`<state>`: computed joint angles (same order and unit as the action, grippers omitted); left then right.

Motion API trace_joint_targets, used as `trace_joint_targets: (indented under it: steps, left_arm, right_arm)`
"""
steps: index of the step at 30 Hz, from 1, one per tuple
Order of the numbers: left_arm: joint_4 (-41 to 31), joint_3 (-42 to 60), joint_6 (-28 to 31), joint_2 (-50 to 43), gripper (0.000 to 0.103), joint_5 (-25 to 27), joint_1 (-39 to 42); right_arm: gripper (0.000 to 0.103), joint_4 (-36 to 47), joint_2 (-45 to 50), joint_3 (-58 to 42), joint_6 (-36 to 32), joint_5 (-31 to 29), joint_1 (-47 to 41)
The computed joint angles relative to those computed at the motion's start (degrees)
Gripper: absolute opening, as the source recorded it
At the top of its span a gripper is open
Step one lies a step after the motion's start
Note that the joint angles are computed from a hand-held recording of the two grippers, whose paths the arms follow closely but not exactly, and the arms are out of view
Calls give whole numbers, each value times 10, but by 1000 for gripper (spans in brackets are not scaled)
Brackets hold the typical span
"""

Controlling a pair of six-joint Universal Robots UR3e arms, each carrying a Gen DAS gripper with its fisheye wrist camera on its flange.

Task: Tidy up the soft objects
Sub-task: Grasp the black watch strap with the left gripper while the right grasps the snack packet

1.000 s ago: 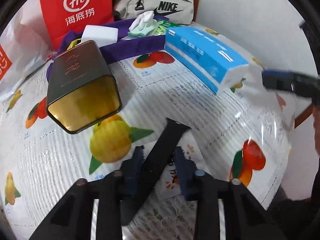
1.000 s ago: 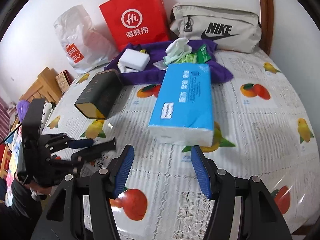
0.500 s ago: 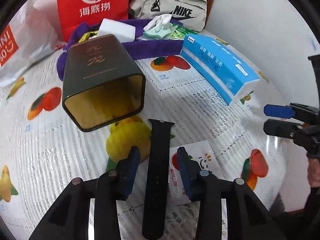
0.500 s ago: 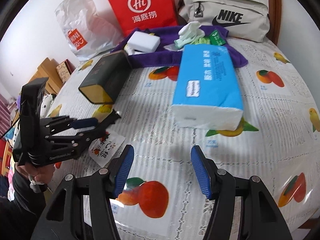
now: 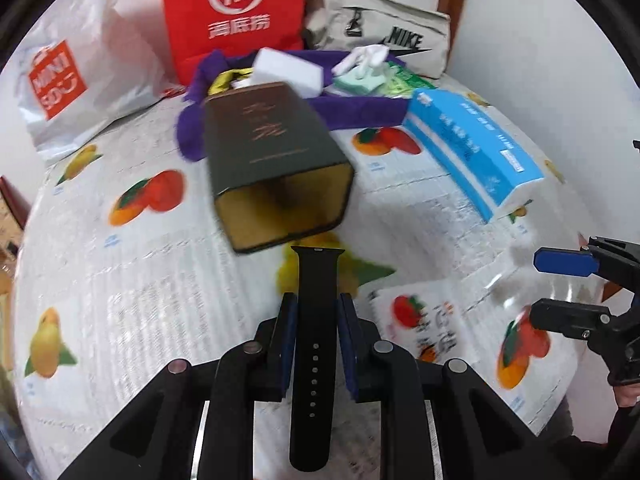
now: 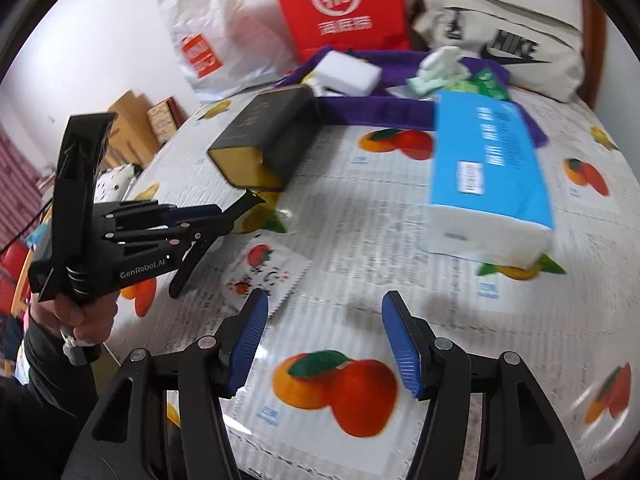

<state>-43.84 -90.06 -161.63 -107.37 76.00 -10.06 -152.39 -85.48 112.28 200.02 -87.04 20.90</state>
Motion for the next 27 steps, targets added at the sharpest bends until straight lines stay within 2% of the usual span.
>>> trace_joint_targets:
  steps: [3, 7, 9, 10, 13, 14, 19, 21, 23, 24, 26, 27]
  left_arm:
    - [1, -28, -9, 20, 19, 8, 17]
    - [19, -62, -12, 40, 19, 27, 31]
    - [19, -71, -14, 45, 19, 23, 40]
    - [19, -76, -13, 48, 19, 20, 45]
    - [22, -90, -12, 58, 19, 10, 57]
    - [21, -92, -14, 59, 19, 6, 60]
    - [20, -107, -15, 72, 19, -5, 71]
    - [21, -111, -15, 75, 19, -7, 73]
    - [22, -116, -15, 79, 20, -9, 75]
    - [22, -118, -17, 80, 20, -10, 76]
    - [23, -121, -19, 82, 20, -10, 77]
    - [24, -123, -20, 83, 20, -11, 77]
  right_arm:
    - [59, -30, 44, -16, -20, 20, 5]
    - [60, -33, 114, -66, -31, 11, 18]
    - [69, -41, 135, -80, -32, 13, 20]
    - [77, -51, 142, -86, -31, 12, 25]
    - [87, -54, 164, -108, -21, 26, 30]
    - [91, -54, 176, -121, -20, 15, 38]
    - [94, -25, 225, -188, -27, -66, 85]
    - [91, -13, 244, -213, -23, -101, 101]
    - [78, -3, 258, -233, -20, -140, 115]
    - [75, -9, 258, -230, -23, -148, 117]
    - [57, -25, 241, -203, -27, -145, 111]
    - [56, -35, 232, -189, -30, -144, 108]
